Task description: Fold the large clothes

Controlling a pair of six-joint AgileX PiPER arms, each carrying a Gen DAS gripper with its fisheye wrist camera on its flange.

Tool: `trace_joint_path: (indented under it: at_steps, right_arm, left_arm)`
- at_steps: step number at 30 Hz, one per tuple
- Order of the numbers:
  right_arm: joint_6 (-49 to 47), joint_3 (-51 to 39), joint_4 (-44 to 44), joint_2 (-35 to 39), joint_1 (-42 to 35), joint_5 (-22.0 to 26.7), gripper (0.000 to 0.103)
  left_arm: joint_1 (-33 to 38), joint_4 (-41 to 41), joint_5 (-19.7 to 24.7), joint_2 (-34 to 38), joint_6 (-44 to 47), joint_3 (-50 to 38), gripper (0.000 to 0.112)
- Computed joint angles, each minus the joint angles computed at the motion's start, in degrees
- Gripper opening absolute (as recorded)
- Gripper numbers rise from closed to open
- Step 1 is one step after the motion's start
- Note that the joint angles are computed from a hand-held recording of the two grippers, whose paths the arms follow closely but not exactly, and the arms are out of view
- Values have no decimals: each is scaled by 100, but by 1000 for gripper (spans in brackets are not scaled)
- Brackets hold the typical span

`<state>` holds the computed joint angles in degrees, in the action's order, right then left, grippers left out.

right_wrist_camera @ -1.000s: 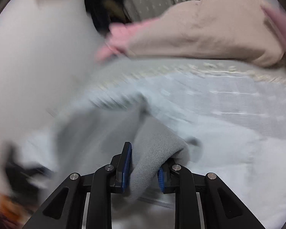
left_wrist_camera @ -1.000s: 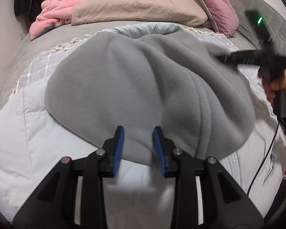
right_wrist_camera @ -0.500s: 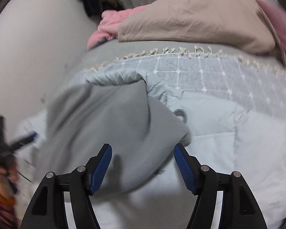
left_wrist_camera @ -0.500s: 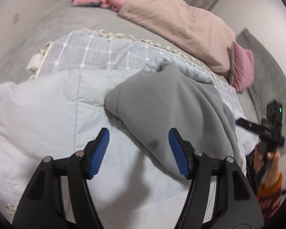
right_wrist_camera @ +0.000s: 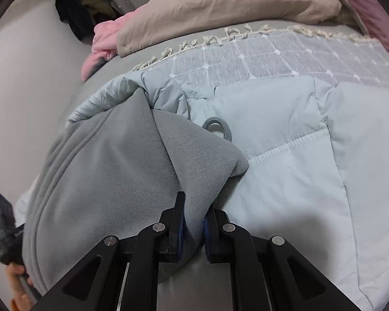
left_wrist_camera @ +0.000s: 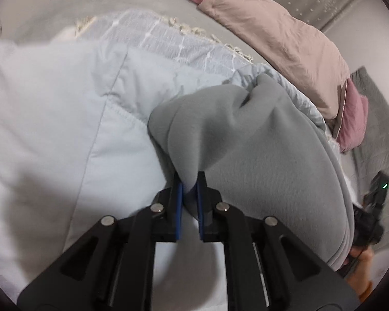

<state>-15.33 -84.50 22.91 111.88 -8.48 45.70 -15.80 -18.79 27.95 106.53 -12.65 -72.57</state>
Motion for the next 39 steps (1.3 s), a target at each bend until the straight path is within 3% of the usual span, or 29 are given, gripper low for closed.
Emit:
trace_joint_path:
  at_steps: [2, 4, 5, 6, 8, 11, 21, 24, 29, 32, 36, 39]
  right_arm:
    - [507, 251, -939, -359, 327, -289, 26]
    - [891, 564, -1719, -755, 560, -464, 38]
    - [962, 754, -1880, -954, 618, -548, 50]
    - [955, 1012, -1913, -1231, 636, -650, 56]
    - [875, 1550, -1798, -1777, 603, -889, 72]
    - [853, 2138, -1689, -2479, 587, -894, 81]
    - [1542, 2976, -2469, -4054, 1154, -337, 84]
    - [1533, 3030, -2456, -4365, 1244, -160, 84]
    - [1267, 3108, -2115, -4730, 1258, 12, 84]
    - [1265, 3182, -2118, -4866, 1348, 34, 84]
    - [1175, 3296, -2097, -4881, 1396, -20, 85]
    - [1112, 3355, -2084, -4860, 1354, -45, 85]
  left_arm:
    - [-244, 1146, 67, -257, -844, 36, 21]
    - [-477, 2292, 334, -540, -1640, 73, 35]
    - [-612, 2865, 463, -727, -2080, 170, 53]
    - [-773, 3437, 572, -926, -2590, 310, 73]
    - [-1026, 4344, 726, -1340, -3442, 676, 84]
    - [-1208, 4704, 1188, -1804, -3714, 966, 86]
    - [-1601, 5189, 2289, -3463, -4196, 2082, 87]
    - [-1270, 4736, 2329, -4058, -3623, 2346, 87]
    - [866, 2602, 1810, -4683, -1086, 2719, 87]
    - [2518, 1035, 1756, -4586, 632, 2834, 87]
    - [4582, -1012, 1998, -4101, 2847, 2875, 87]
    - [5562, -1968, 2040, -3534, 3791, 2844, 87]
